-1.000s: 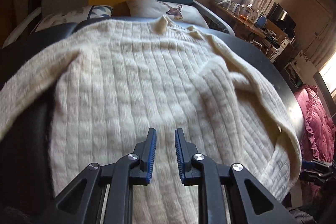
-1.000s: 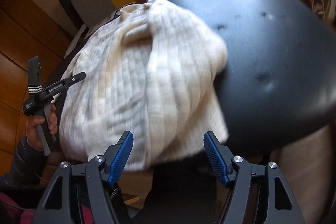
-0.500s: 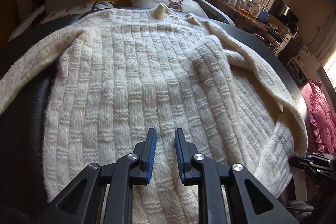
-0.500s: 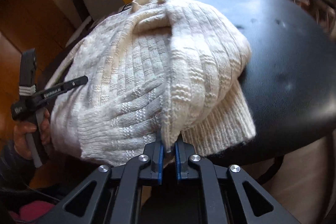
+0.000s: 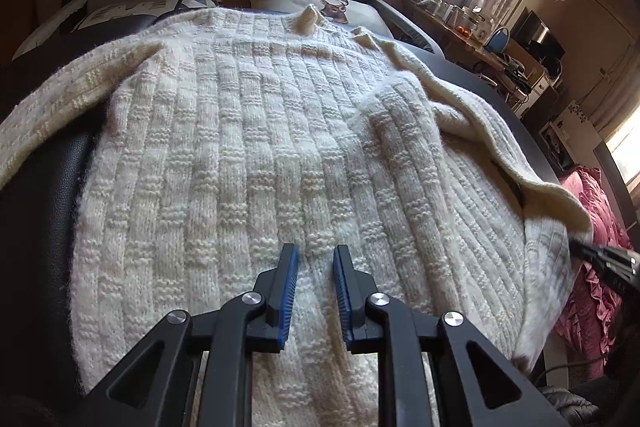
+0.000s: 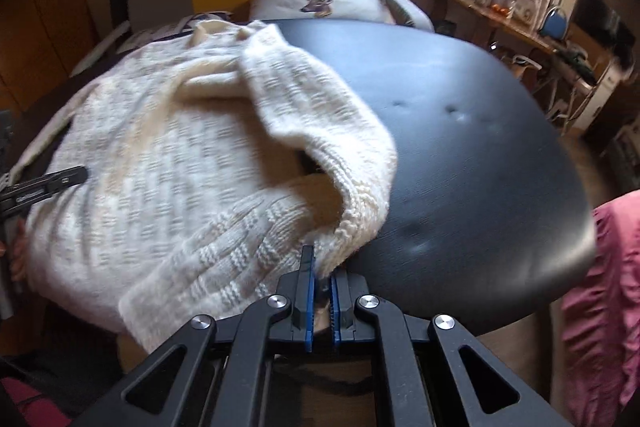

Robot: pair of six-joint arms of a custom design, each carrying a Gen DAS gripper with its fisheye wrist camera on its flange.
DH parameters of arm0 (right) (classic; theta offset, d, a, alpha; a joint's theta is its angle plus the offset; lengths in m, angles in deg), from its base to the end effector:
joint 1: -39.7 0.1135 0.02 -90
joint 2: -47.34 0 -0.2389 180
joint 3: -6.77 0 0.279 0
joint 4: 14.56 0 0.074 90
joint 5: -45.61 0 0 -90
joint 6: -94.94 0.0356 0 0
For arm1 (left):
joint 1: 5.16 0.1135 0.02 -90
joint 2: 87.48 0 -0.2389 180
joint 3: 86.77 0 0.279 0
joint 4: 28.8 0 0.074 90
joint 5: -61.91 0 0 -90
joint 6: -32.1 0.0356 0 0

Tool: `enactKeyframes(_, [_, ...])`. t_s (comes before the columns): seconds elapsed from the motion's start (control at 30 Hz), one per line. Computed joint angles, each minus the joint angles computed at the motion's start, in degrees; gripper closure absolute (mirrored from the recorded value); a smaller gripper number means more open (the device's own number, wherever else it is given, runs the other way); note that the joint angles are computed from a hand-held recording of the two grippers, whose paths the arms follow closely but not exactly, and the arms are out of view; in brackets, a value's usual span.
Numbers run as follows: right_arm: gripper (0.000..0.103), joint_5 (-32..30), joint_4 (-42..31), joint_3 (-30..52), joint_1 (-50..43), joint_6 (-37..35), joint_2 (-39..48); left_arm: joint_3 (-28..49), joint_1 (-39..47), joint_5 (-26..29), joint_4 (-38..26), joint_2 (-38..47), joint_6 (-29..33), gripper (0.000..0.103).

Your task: Fold clothes

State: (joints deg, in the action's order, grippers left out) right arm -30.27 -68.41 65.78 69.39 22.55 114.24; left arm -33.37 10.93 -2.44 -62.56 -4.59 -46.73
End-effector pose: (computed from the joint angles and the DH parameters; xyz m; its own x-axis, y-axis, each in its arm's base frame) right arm 0.2250 0.1183 0.1994 -0.8443 -0.1436 -0.5163 -0.1307 0.9895 -0.0616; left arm 0.2743 0.0631 0.1185 -0.8539 -0.0645 -0.5165 0.1048 0.9507 -0.2920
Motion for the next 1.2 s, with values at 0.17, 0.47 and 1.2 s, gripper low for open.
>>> enactKeyframes(0.17, [0.097,0.71,0.98,4.06,-8.10,-7.83,6.46,0.10,0.23,0.51,-0.07,0.24,0.05,0.085])
enactKeyframes(0.47, [0.097,6.30,3.05,16.09,-18.28,-19.67,21.54,0.44,0.15,0.56,-0.41,0.66,0.42,0.085])
enactKeyframes(1.2, [0.036,-42.79,10.57,8.60,-40.81,0.59,11.55,2.68,-0.29,-0.04,-2.31,2.51,-0.42,0.085])
